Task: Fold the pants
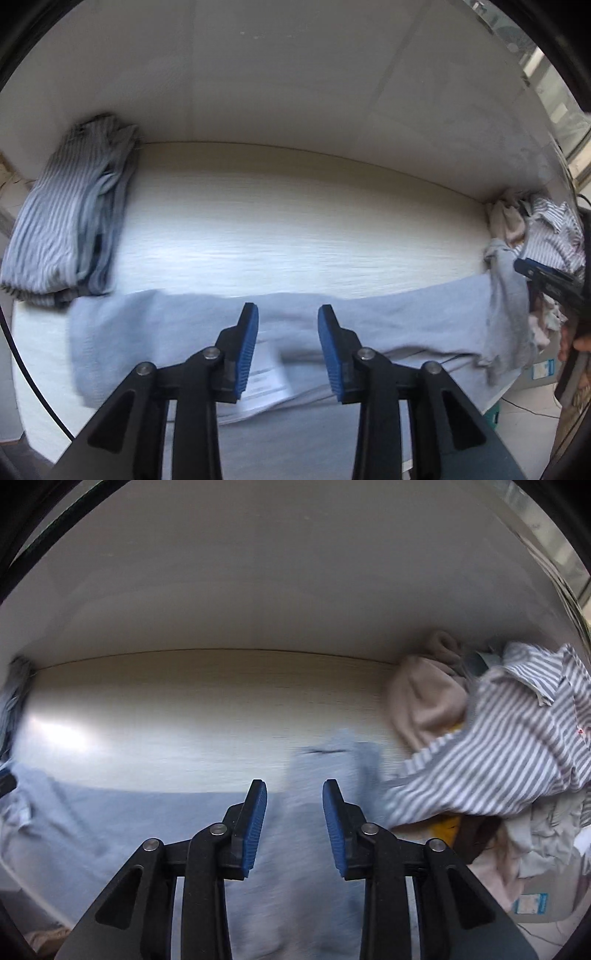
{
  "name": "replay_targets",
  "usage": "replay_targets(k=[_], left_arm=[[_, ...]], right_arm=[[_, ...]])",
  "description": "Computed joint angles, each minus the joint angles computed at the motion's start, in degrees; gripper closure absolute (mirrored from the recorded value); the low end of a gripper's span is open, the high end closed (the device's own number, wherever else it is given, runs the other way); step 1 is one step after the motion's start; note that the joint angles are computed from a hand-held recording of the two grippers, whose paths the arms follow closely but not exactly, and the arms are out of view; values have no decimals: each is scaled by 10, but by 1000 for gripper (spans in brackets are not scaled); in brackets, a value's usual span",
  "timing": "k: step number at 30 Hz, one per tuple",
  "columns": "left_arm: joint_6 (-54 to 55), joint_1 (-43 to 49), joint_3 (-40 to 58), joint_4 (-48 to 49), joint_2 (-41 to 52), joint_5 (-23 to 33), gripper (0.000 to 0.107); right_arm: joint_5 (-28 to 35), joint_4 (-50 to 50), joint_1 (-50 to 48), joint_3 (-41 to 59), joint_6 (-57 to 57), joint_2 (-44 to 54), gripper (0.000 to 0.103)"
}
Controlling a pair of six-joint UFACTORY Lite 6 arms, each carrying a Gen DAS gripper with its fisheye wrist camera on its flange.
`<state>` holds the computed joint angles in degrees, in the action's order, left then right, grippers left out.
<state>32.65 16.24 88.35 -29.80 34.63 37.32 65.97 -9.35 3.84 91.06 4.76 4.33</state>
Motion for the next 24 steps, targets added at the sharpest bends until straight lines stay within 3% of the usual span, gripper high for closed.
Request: replay_targets(k=[6, 12, 18, 24], left_arm=[[18, -78, -10, -51, 14, 12, 72], [-1, -162, -1, -46, 30, -5, 72], [-172, -207, 55, 123, 81, -27, 72], [-187, -197, 74, 124, 98, -28, 74]], right_arm=[[-1, 55, -47, 30, -64, 78, 71], [-11, 82, -103, 15, -87, 58, 101], [26, 179, -220, 1, -139, -25, 101], [8, 176, -301, -155, -184, -73, 100]])
